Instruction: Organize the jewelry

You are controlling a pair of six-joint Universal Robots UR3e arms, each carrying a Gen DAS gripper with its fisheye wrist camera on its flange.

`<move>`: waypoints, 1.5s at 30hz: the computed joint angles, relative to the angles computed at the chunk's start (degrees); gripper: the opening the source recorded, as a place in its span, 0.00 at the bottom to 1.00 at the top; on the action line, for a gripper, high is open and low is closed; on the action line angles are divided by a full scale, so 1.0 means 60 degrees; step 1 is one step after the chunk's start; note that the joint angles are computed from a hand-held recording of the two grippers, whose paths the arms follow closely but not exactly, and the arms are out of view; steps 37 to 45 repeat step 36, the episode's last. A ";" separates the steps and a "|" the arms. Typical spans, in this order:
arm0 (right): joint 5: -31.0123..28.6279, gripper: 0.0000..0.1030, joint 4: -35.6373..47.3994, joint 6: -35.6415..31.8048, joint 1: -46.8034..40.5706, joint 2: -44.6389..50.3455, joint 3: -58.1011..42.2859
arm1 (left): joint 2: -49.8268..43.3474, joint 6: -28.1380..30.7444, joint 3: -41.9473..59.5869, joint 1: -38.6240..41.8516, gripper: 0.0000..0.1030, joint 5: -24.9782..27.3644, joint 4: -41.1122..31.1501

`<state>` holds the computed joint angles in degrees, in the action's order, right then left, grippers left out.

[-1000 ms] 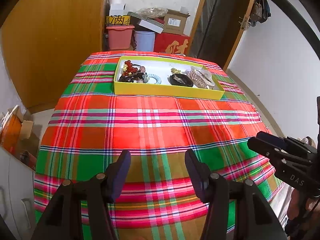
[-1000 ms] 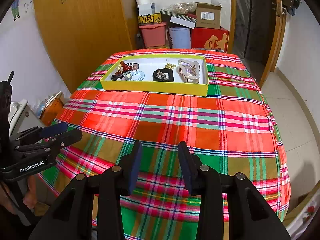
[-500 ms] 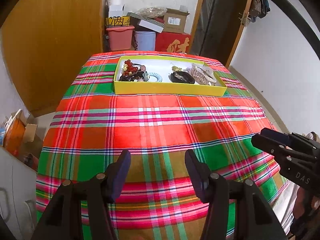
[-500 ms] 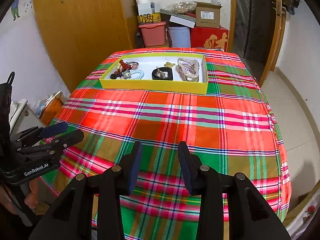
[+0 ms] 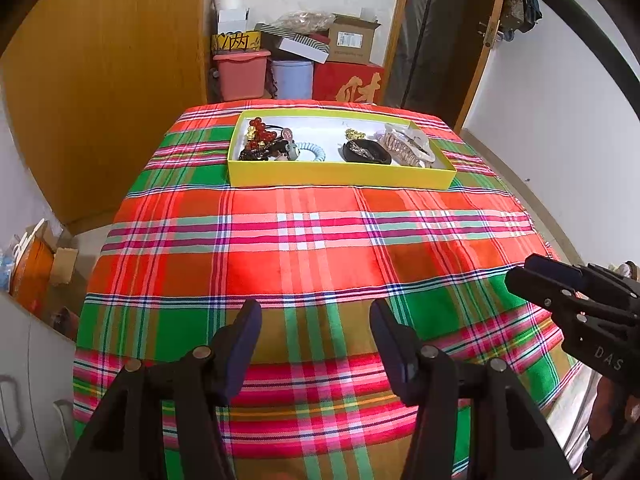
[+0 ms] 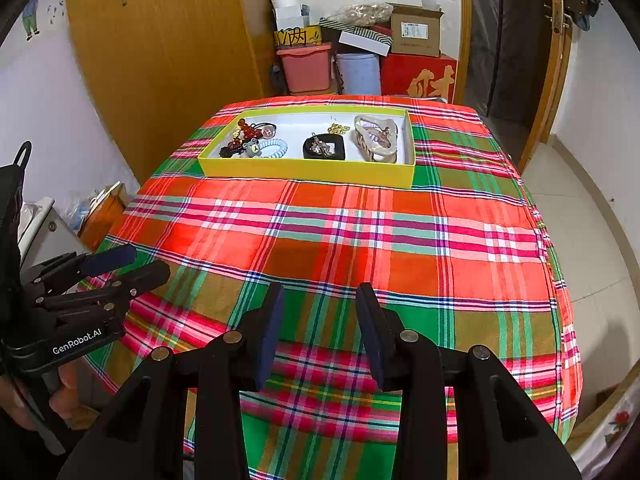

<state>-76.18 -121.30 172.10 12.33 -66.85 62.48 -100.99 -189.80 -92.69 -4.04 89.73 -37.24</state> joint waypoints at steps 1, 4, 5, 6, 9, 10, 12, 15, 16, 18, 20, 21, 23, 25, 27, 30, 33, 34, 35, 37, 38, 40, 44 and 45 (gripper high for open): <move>0.0005 0.37 0.0000 -0.0006 -0.0007 -0.0019 0.0019 | -0.0015 -0.0006 0.0007 -0.0018 0.54 0.0058 -0.0010; 0.0004 0.37 -0.0029 -0.0025 -0.0012 -0.0035 0.0058 | -0.0048 -0.0034 0.0087 -0.0025 0.54 0.0075 -0.0180; 0.0001 0.37 -0.0023 -0.0028 -0.0010 -0.0024 0.0043 | -0.0053 -0.0045 0.0105 -0.0027 0.54 0.0066 -0.0222; -0.0018 0.37 -0.0005 -0.0023 0.0007 0.0002 -0.0001 | -0.0052 -0.0048 0.0110 -0.0022 0.54 0.0042 -0.0230; -0.0017 0.37 0.0005 -0.0018 0.0015 0.0000 -0.0006 | -0.0114 -0.0039 0.0204 -0.0106 0.54 0.0197 -0.0308; -0.0017 0.37 0.0005 -0.0018 0.0015 0.0000 -0.0006 | -0.0124 -0.0053 0.0215 -0.0126 0.54 0.0249 -0.0321; -0.0036 0.37 0.0004 -0.0019 0.0026 -0.0002 -0.0007 | -0.0151 -0.0073 0.0252 -0.0166 0.54 0.0378 -0.0353; -0.0069 0.37 -0.0032 -0.0011 0.0041 -0.0006 0.0017 | -0.0220 -0.0085 0.0324 -0.0274 0.54 0.0702 -0.0388; -0.0099 0.37 -0.0051 -0.0011 0.0048 -0.0009 0.0033 | -0.0216 -0.0071 0.0316 -0.0266 0.54 0.0680 -0.0381; -0.0156 0.37 -0.0076 -0.0013 0.0070 0.0008 0.0028 | -0.0222 -0.0060 0.0322 -0.0287 0.54 0.0708 -0.0376; -0.0158 0.37 -0.0077 -0.0013 0.0070 0.0016 0.0031 | -0.0234 -0.0033 0.0334 -0.0307 0.54 0.0731 -0.0358; -0.0154 0.37 -0.0069 -0.0020 0.0065 0.0028 0.0014 | -0.0238 -0.0030 0.0343 -0.0310 0.54 0.0726 -0.0364; -0.0159 0.37 -0.0087 -0.0024 0.0069 0.0029 0.0020 | -0.0281 -0.0032 0.0394 -0.0359 0.54 0.0830 -0.0381; -0.0170 0.37 -0.0088 -0.0036 0.0073 0.0049 0.0002 | -0.0283 -0.0025 0.0384 -0.0339 0.54 0.0766 -0.0367; -0.0194 0.37 -0.0081 -0.0047 0.0080 0.0071 -0.0025 | -0.0316 -0.0025 0.0414 -0.0358 0.54 0.0804 -0.0388; -0.0218 0.37 -0.0050 -0.0048 0.0089 0.0105 -0.0078 | -0.0237 -0.0006 0.0262 -0.0294 0.54 0.0643 -0.0171; -0.0233 0.37 -0.0044 -0.0052 0.0096 0.0125 -0.0099 | -0.0182 -0.0031 0.0181 -0.0282 0.54 0.0636 0.0036; -0.0238 0.37 -0.0044 -0.0058 0.0096 0.0135 -0.0109 | -0.0144 -0.0026 0.0137 -0.0239 0.54 0.0525 0.0120; -0.0234 0.37 -0.0047 -0.0059 0.0094 0.0134 -0.0109 | -0.0133 -0.0032 0.0153 -0.0209 0.54 0.0458 0.0117; -0.0235 0.37 -0.0045 -0.0060 0.0094 0.0139 -0.0116 | -0.0149 -0.0045 0.0184 -0.0200 0.54 0.0455 0.0119; -0.0235 0.37 -0.0045 -0.0060 0.0094 0.0139 -0.0116 | -0.0149 -0.0045 0.0184 -0.0200 0.54 0.0455 0.0119; -0.0235 0.37 -0.0045 -0.0060 0.0094 0.0139 -0.0116 | -0.0149 -0.0045 0.0184 -0.0200 0.54 0.0455 0.0119; -0.0235 0.37 -0.0045 -0.0060 0.0094 0.0139 -0.0116 | -0.0149 -0.0045 0.0184 -0.0200 0.54 0.0455 0.0119; -0.0235 0.37 -0.0045 -0.0060 0.0094 0.0139 -0.0116 | -0.0149 -0.0045 0.0184 -0.0200 0.54 0.0455 0.0119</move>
